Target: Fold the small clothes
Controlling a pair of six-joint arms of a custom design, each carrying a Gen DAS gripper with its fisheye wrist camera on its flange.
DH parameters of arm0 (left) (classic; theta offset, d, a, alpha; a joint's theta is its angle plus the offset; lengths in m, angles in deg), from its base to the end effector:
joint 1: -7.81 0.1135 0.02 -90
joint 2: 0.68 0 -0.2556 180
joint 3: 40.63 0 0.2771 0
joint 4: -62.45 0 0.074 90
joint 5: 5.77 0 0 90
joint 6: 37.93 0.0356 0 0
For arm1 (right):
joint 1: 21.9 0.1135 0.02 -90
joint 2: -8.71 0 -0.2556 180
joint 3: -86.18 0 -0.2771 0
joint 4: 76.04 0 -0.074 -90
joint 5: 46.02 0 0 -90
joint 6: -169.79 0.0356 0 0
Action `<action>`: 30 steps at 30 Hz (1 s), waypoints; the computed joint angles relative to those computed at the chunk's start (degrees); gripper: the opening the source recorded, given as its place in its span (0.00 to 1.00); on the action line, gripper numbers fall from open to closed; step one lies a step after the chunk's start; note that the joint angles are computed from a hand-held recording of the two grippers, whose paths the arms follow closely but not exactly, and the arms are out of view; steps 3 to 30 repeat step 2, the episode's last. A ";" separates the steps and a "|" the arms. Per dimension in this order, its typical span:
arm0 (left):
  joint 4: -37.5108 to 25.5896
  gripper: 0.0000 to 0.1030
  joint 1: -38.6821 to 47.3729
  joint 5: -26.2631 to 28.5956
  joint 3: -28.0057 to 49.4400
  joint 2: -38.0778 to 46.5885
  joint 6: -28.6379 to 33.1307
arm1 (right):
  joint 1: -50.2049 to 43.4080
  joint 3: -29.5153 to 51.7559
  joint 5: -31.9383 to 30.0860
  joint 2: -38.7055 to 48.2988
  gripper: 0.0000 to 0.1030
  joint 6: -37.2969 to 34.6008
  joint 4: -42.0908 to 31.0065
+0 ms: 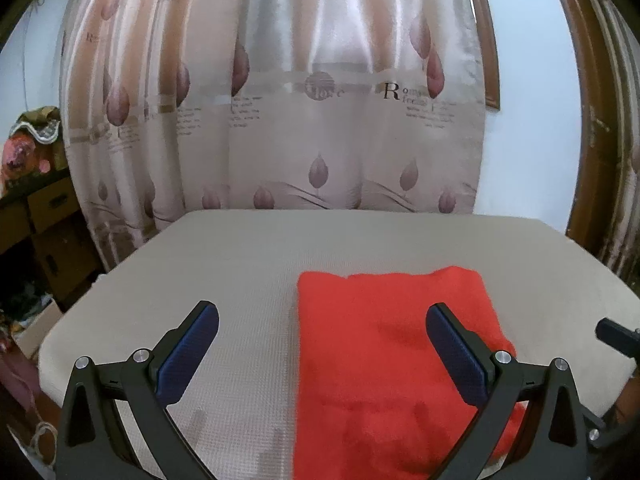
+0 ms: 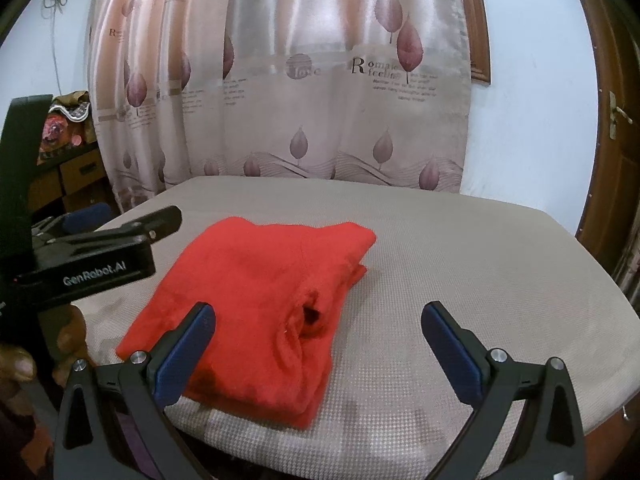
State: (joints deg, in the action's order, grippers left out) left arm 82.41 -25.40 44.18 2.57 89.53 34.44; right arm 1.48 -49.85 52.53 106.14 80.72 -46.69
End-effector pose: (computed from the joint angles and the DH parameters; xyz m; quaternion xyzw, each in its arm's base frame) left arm 0.2636 -0.1452 0.1204 -0.0685 0.8181 0.0532 0.5684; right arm 0.2937 0.1212 0.0997 -0.1231 0.8287 0.0530 0.5433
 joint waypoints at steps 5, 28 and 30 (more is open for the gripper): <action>-0.51 1.00 -0.21 -0.41 0.20 -0.29 0.36 | -0.17 0.60 0.07 -0.34 0.99 -0.24 -1.13; -0.51 1.00 -0.21 -0.41 0.20 -0.29 0.36 | -0.17 0.60 0.07 -0.34 0.99 -0.24 -1.13; -0.51 1.00 -0.21 -0.41 0.20 -0.29 0.36 | -0.17 0.60 0.07 -0.34 0.99 -0.24 -1.13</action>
